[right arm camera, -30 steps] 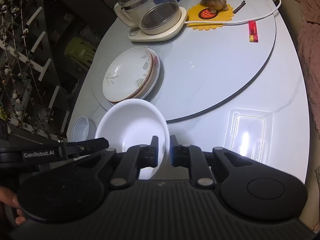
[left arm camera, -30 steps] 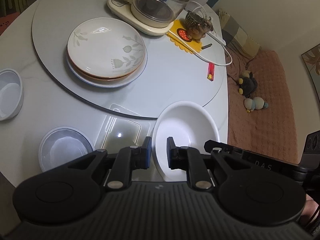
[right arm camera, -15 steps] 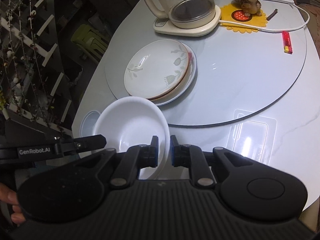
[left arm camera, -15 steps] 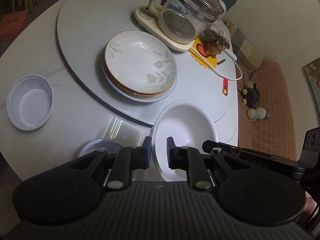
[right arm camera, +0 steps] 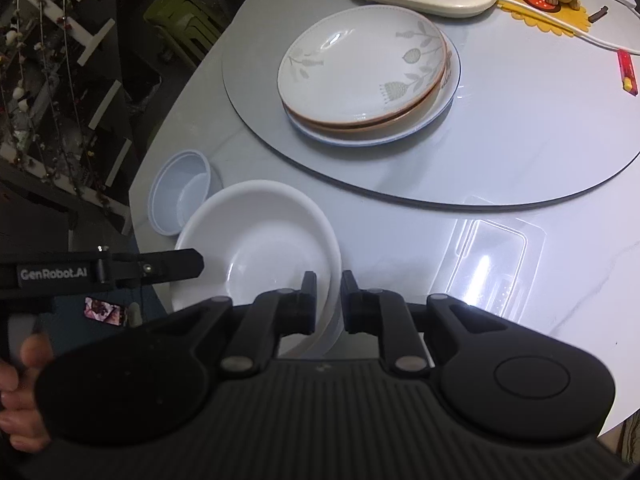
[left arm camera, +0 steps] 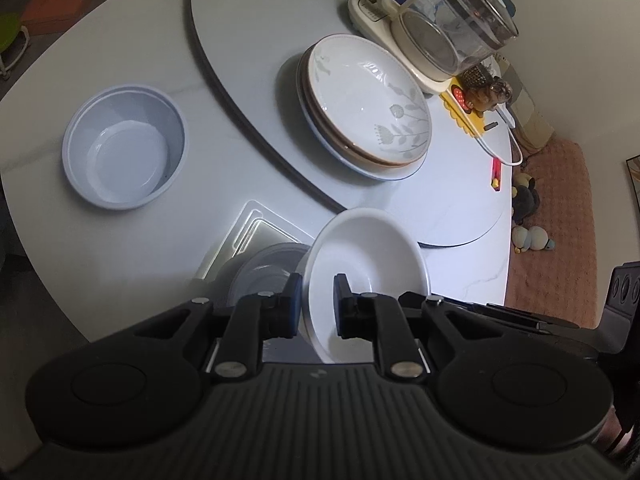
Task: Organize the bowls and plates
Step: 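Lift the deep white bowl with both grippers and carry it over the shallow bowl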
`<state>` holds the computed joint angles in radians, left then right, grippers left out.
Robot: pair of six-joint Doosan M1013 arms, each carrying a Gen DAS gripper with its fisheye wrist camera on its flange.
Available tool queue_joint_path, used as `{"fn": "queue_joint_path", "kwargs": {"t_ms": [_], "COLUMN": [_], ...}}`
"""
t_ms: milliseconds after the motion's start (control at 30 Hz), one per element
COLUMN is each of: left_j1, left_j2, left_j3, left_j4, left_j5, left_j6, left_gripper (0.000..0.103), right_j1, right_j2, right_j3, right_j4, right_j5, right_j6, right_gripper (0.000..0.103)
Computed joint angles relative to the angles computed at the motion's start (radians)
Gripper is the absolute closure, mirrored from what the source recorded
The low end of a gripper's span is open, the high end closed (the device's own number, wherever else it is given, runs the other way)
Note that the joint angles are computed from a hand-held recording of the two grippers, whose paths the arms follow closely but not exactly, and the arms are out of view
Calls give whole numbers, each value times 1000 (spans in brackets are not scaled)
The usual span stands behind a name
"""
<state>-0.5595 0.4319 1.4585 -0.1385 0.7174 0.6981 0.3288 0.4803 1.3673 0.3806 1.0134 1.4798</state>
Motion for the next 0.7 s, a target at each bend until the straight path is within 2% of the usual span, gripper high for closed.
{"fn": "queue_joint_path", "kwargs": {"t_ms": [300, 633, 700], "left_j1": [2, 14, 17], "left_j2": [9, 16, 18], "left_j3": [28, 37, 32], "left_j4": [-2, -46, -56], "left_j5": [12, 15, 25], "left_j6": [9, 91, 101], "left_gripper": [85, 84, 70], "right_j1": [29, 47, 50], "right_j2": [16, 23, 21], "right_j3": [10, 17, 18], "right_j4": [-45, -90, -99], "right_j5": [-10, -14, -18], "right_j6": [39, 104, 124], "right_gripper": [87, 87, 87]}}
